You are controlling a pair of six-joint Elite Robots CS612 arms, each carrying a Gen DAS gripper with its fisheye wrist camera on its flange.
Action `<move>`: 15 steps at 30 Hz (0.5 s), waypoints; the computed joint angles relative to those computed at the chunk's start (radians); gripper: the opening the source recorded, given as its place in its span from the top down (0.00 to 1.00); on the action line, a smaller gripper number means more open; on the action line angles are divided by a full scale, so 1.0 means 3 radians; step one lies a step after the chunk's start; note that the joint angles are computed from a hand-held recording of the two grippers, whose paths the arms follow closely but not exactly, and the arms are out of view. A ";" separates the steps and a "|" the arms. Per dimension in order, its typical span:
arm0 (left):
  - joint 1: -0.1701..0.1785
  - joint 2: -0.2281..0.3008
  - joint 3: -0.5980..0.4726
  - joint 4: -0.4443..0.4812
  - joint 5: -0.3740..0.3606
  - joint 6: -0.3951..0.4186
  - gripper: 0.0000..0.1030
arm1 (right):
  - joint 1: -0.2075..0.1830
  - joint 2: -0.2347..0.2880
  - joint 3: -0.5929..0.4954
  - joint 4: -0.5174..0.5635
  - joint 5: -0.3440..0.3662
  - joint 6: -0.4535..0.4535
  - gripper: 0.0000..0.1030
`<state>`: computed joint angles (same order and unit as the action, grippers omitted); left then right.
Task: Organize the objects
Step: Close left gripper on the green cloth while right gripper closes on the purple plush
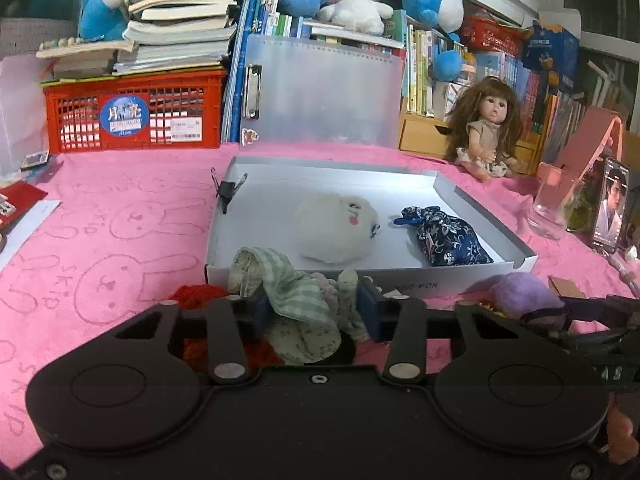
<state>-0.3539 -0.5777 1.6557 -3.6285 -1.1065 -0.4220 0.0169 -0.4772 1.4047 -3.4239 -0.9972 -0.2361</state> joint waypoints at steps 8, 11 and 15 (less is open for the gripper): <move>-0.0046 -0.0009 0.0040 -0.0161 0.0134 0.0083 0.73 | 0.0010 -0.0014 0.0021 -0.0123 -0.0131 0.0131 0.53; -0.0052 -0.0023 0.0055 -0.0230 0.0126 0.0104 0.74 | 0.0010 -0.0016 0.0031 -0.0179 -0.0121 0.0115 0.59; -0.0062 -0.0039 0.0073 -0.0334 0.0137 0.0149 0.74 | 0.0013 -0.0015 0.0051 -0.0286 -0.0100 0.0081 0.61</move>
